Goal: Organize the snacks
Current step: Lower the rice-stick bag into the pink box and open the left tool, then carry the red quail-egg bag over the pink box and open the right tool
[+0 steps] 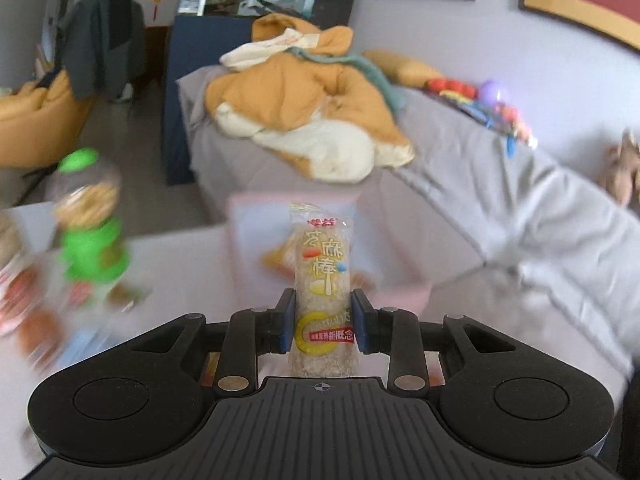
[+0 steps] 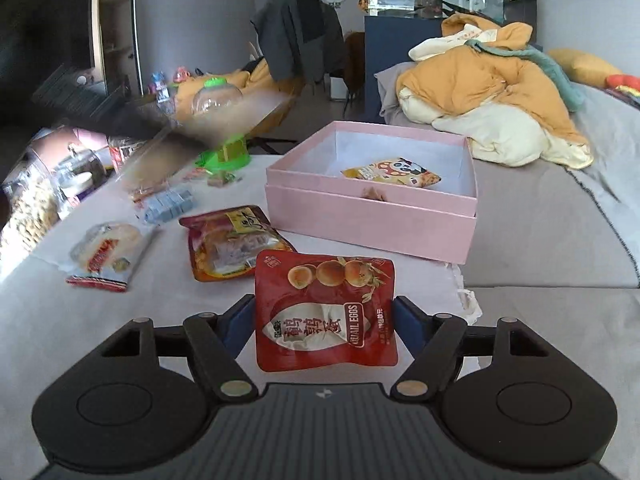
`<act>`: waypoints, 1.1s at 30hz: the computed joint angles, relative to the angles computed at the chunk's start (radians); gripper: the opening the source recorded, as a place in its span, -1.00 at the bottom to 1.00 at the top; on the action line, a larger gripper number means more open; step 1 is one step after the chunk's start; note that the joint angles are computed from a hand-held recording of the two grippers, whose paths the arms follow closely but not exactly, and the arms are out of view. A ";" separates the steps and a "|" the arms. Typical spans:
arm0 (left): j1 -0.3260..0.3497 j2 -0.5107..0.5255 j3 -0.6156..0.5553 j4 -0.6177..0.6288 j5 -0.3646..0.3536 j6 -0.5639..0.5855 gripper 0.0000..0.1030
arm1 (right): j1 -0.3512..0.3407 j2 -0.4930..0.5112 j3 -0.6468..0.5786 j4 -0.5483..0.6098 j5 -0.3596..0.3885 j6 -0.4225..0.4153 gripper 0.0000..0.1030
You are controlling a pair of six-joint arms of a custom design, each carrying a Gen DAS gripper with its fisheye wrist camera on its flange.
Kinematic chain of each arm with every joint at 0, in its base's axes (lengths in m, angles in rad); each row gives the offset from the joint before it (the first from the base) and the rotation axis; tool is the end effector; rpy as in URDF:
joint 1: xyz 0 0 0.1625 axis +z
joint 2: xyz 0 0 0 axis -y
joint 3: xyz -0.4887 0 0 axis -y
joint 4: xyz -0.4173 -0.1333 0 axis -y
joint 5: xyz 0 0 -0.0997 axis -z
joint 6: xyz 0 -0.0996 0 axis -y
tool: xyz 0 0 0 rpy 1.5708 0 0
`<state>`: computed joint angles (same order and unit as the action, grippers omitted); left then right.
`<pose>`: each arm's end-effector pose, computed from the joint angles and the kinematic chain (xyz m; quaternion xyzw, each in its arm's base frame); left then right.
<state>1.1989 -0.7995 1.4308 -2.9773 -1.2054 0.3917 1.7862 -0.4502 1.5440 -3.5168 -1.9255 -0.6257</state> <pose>-0.1384 -0.8196 0.2699 0.2755 0.8704 -0.3700 0.1719 0.2605 -0.7287 0.0180 0.2994 -0.8480 0.3656 0.2402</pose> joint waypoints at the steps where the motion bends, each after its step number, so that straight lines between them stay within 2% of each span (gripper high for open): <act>1: -0.002 0.036 -0.054 0.015 -0.001 0.007 -0.35 | -0.001 -0.003 0.003 -0.003 0.006 -0.001 0.43; 3: -0.005 0.135 -0.190 0.021 0.015 0.033 -0.34 | -0.001 -0.005 0.008 -0.015 0.012 -0.010 0.43; 5: 0.005 0.210 -0.304 0.057 0.020 0.003 -0.33 | -0.001 -0.007 0.008 -0.019 0.011 -0.013 0.43; 8: 0.020 0.254 -0.369 0.072 0.027 -0.098 -0.35 | -0.001 -0.006 0.004 -0.009 0.001 -0.007 0.43; 10: 0.029 0.233 -0.336 0.063 0.000 -0.097 -0.35 | -0.002 -0.005 0.000 0.004 -0.013 0.000 0.44; 14: 0.038 0.141 -0.192 0.030 0.002 -0.008 -0.34 | -0.005 0.009 -0.026 0.043 -0.042 0.009 0.44; 17: 0.059 0.052 -0.073 0.016 -0.017 -0.038 -0.34 | 0.002 0.031 -0.066 0.088 -0.073 0.029 0.44; 20: 0.084 -0.030 0.028 -0.002 -0.004 -0.090 -0.35 | 0.014 0.032 -0.085 0.111 -0.071 0.033 0.44; 25: 0.117 -0.118 0.140 -0.064 0.042 -0.081 -0.35 | 0.044 0.016 -0.140 0.140 -0.058 0.020 0.44; 29: 0.149 -0.164 0.192 -0.092 0.026 -0.115 -0.35 | 0.066 0.047 -0.301 0.189 -0.085 0.029 0.44; 31: 0.165 -0.177 0.206 -0.105 0.015 -0.127 -0.35 | 0.065 0.089 -0.423 0.229 -0.065 0.020 0.48; 33: 0.177 -0.188 0.223 -0.139 0.008 -0.122 -0.35 | 0.056 0.128 -0.537 0.347 -0.049 -0.001 0.54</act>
<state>1.3761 -0.9872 1.6538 -3.1166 -1.1970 0.2696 1.8422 -0.3220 1.0069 -3.1700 -1.9745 -0.6267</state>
